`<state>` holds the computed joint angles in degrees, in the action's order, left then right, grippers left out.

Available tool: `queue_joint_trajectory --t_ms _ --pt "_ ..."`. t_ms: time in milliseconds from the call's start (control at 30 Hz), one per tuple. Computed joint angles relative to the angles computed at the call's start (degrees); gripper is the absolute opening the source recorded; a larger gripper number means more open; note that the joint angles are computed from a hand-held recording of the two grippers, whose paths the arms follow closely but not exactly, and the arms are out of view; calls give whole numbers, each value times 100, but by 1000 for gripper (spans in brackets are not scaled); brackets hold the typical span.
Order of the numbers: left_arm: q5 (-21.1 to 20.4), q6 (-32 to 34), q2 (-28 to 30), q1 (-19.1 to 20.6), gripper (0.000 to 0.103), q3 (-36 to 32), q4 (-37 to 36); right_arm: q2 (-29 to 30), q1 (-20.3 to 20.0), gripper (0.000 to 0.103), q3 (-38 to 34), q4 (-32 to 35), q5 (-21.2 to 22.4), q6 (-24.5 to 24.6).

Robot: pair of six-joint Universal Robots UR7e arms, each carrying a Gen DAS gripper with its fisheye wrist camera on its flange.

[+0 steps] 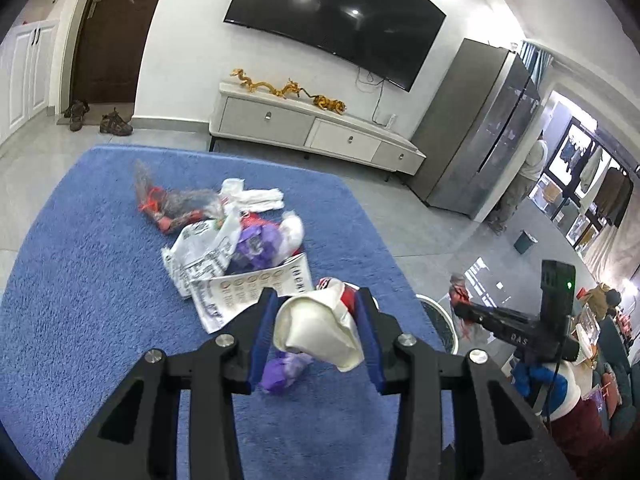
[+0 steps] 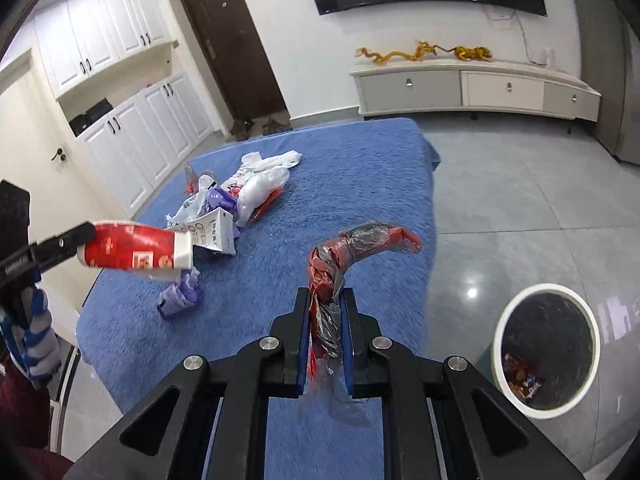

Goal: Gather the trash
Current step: 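Carry the cup and bag over the bin and release both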

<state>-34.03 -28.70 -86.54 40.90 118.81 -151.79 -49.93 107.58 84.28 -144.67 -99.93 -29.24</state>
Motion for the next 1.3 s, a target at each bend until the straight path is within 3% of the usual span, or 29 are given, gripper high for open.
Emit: queue_joint_trajectory --t_ms 233,433,667,833,900,1033,1100,1133,1300 --pt "-165 199 564 -91 37 -530 147 -556 -351 14 471 -292 232 26" --pt "-758 824 1659 67 37 -1511 24 -870 -803 14 666 -574 249 151" --pt "-1626 1423 3519 431 37 -3476 399 -873 -1381 14 455 -593 154 422" --pt "-1928 1568 4735 658 38 -4953 1118 -663 -1669 14 101 -451 105 597" --pt "-1856 1588 5163 718 39 -5486 1402 -522 -1762 14 -128 -336 101 667" --pt "-1941 1590 5756 845 45 -6279 1719 -142 -1873 18 -684 -144 21 764" --pt "-2001 1601 6057 899 59 -6716 1917 -29 -1917 29 -847 -151 -23 828" --pt "-1995 1597 6161 906 62 -6840 1949 37 -1939 41 -951 -150 -55 885" --pt "-2094 1645 6135 899 62 -6790 1982 93 -2006 43 -1066 -179 -166 966"
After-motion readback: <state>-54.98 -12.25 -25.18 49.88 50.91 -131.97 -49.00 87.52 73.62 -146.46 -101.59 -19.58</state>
